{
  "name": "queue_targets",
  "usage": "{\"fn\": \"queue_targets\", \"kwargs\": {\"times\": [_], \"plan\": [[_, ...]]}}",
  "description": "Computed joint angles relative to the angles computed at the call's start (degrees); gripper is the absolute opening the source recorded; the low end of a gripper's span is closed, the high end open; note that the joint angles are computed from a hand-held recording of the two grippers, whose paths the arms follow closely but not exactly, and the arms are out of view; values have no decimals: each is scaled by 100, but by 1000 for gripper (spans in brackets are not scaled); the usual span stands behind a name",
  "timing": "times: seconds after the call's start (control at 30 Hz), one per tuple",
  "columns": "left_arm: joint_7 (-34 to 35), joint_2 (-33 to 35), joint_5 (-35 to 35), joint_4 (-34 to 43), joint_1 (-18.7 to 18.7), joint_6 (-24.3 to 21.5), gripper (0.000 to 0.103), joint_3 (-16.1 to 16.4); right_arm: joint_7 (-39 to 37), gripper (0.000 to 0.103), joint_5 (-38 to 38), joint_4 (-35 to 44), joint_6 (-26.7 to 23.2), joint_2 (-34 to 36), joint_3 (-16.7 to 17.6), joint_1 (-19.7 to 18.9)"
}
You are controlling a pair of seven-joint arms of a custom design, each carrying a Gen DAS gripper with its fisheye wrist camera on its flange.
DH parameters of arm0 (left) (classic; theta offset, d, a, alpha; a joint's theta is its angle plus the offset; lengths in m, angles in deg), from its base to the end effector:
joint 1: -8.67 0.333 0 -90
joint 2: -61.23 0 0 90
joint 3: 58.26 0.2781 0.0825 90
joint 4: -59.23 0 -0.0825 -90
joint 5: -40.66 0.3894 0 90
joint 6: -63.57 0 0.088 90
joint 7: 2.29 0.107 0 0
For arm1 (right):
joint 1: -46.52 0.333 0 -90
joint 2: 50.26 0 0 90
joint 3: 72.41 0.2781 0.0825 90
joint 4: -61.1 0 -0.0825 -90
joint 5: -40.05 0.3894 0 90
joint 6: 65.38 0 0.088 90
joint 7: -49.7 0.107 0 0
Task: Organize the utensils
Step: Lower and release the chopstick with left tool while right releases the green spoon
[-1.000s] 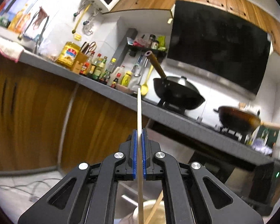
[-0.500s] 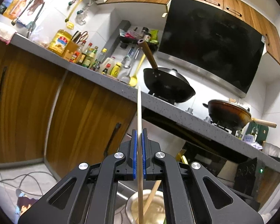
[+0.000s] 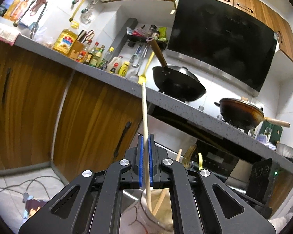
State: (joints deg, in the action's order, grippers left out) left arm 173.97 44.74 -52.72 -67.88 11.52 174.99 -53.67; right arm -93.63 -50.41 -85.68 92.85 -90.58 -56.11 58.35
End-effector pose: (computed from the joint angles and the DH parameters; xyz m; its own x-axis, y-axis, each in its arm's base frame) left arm 0.5124 0.0017 0.5253 -0.7876 -0.4536 0.4170 -0.3916 -0.1539 -0.9072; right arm 0.3423 0.2382 0.5105 -0.0811 -0.9407 -0.3294 -0.1900 0.3391 -0.9214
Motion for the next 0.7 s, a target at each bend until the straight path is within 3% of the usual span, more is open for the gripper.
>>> {"fn": "queue_targets", "kwargs": {"times": [0.2, 0.6, 0.7], "plan": [[52, -105, 245, -57, 59, -79, 5, 56, -824, 9, 872, -313, -31, -259, 49, 100], [-128, -241, 493, -102, 131, -5, 10, 116, -1707, 10, 2179, -618, 183, -558, 333, -192], [-206, -309, 646, -115, 133, 108, 13, 117, -1894, 20, 2520, -686, 260, -673, 406, -265]]}}
